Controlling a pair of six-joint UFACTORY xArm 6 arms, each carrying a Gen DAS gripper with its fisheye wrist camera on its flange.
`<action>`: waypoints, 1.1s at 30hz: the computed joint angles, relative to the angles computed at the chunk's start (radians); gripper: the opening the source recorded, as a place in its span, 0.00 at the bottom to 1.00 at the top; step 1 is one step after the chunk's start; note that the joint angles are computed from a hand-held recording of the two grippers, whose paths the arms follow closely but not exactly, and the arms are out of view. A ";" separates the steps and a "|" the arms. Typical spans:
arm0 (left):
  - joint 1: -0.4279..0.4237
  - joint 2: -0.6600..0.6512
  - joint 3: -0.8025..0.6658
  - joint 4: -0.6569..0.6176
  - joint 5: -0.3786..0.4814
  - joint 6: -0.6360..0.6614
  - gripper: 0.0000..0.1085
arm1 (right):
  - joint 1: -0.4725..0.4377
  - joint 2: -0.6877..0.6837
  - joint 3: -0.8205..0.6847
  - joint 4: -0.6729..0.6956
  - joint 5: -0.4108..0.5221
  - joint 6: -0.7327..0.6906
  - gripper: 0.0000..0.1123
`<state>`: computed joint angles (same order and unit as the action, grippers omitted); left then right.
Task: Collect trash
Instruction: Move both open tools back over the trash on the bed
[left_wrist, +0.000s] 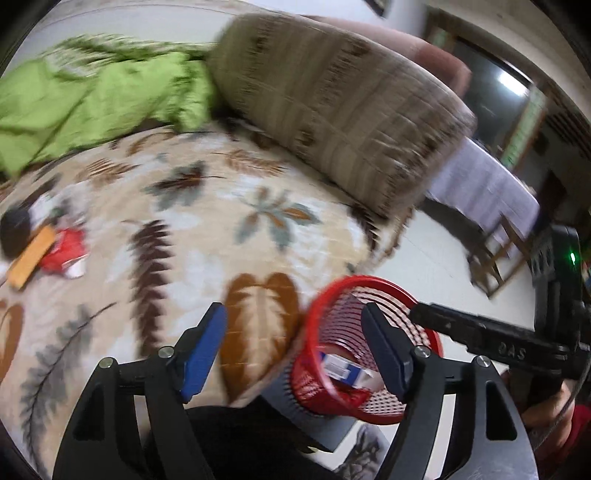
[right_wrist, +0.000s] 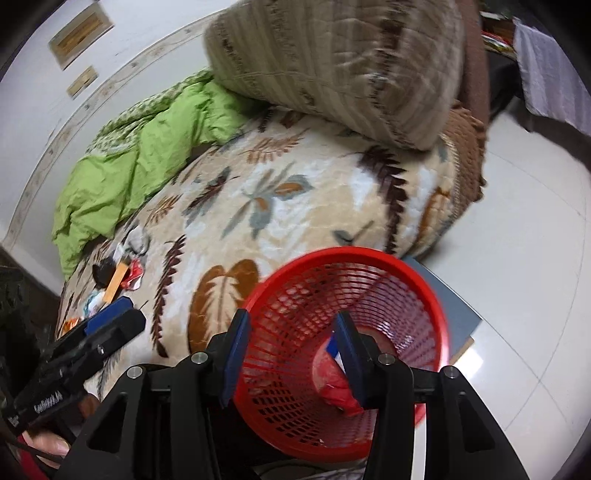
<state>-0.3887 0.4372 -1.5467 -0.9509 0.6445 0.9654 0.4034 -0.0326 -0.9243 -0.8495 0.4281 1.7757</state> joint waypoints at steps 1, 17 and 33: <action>0.014 0.001 -0.001 -0.005 -0.012 -0.012 0.68 | 0.001 0.025 -0.025 0.002 -0.015 -0.016 0.45; 0.308 0.037 -0.042 0.030 -0.067 -0.170 0.68 | 0.093 0.601 -0.747 0.429 -0.062 -0.750 0.48; 0.495 0.397 -0.510 0.095 0.015 -0.420 0.61 | 0.129 1.160 -1.639 0.767 0.296 -1.148 0.48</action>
